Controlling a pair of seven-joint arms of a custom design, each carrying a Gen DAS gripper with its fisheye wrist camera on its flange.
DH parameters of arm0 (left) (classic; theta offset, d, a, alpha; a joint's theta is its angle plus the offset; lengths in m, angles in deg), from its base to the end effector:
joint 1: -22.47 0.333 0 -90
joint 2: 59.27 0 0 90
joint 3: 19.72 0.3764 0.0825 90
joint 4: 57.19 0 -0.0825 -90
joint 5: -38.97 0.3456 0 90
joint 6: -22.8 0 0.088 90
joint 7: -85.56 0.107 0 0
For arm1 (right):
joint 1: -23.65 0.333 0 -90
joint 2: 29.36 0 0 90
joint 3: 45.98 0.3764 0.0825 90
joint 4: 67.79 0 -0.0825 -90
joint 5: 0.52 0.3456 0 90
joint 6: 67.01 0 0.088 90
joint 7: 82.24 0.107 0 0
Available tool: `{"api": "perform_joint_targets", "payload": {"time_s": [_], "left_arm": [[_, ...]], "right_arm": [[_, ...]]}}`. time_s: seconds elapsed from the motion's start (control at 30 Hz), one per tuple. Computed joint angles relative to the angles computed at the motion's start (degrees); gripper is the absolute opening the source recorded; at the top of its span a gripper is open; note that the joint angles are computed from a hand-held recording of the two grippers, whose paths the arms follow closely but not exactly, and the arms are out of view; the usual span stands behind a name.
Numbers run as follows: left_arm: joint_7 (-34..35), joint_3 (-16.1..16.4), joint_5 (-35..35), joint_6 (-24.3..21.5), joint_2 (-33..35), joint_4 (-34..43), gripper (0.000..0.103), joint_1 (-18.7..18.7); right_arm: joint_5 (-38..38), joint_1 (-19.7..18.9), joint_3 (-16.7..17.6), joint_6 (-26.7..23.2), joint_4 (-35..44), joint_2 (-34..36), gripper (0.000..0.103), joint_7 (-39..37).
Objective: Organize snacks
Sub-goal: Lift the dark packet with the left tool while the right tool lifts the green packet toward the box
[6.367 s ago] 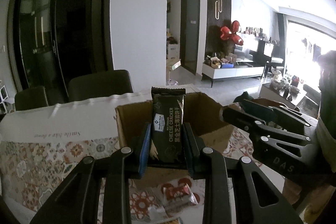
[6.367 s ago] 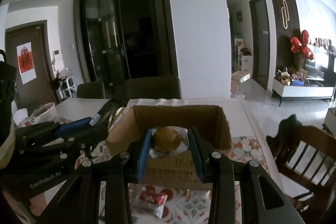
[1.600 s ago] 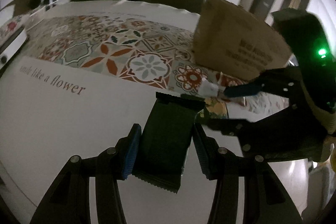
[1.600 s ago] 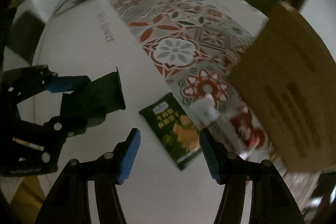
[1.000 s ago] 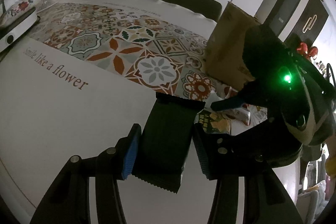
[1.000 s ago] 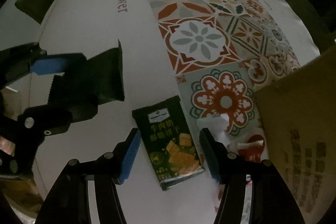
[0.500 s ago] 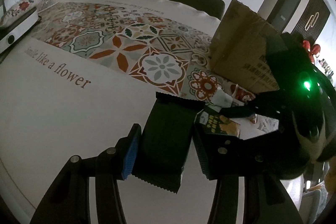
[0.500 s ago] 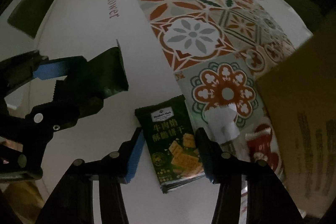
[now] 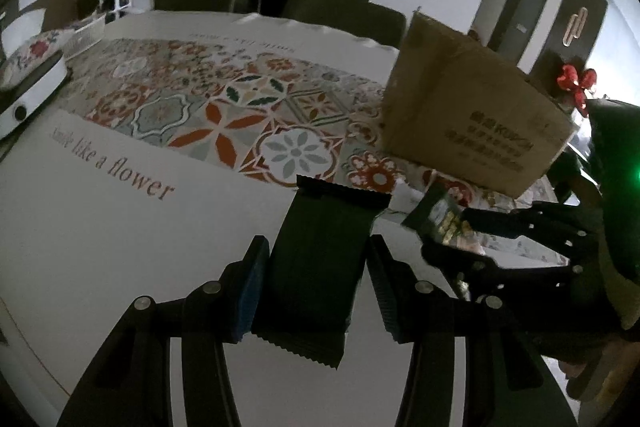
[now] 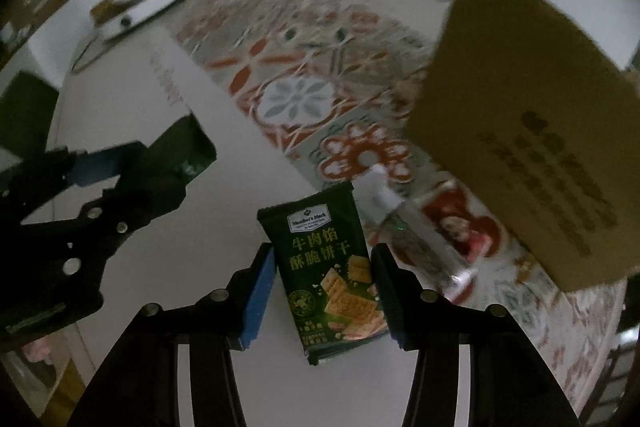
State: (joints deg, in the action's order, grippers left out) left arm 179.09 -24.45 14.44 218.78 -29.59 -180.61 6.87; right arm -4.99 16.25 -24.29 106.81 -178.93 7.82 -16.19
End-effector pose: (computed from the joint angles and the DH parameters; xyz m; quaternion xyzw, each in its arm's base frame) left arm 0.5959 -0.1635 0.3241 -0.6826 0.6385 -0.3060 0.1811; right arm 0.6588 0.1324 0.2992 -0.8580 0.4439 -0.1298 0.2237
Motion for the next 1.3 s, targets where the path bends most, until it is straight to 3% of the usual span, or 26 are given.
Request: {"api": "perform_joint_targets", "payload": {"time_s": [0.1,0.27,0.4,0.53,0.73,1.1,1.3], "left_arm": [[0.43,-2.4,1.92,1.06,-0.45,-0.27,0.049,2.22],[1.96,-2.24,2.75,4.18,-1.02,-0.05,0.049,1.64],[3.01,-2.58,3.03,4.76,-1.24,0.56,0.049,1.7],[4.59,-3.57,4.15,5.93,-1.17,1.33,0.049,2.17],[5.67,-5.95,6.93,5.9,-0.26,4.06,0.049,3.99],[7.05,-9.99,12.93,3.71,2.02,12.53,0.049,7.17],[9.26,-9.31,13.78,0.77,3.72,19.28,0.049,6.07]], "right_arm": [[1.15,-1.41,0.74,6.3,-3.42,-1.58,0.048,2.9],[0.74,0.85,-2.27,15.58,-6.99,-3.31,0.046,10.17],[-0.59,-1.61,-0.66,20.46,-9.48,-4.01,0.045,15.03],[-2.64,-3.91,0.64,23.51,-11.04,-4.44,0.045,19.73],[-3.41,-0.61,-4.42,28.22,-12.68,-6.45,0.045,24.91],[-7.38,2.8,-11.65,32.3,-10.3,-7.99,0.045,33.68],[-10.21,4.3,-15.3,32.14,-6.79,-7.84,0.045,38.32]]}}
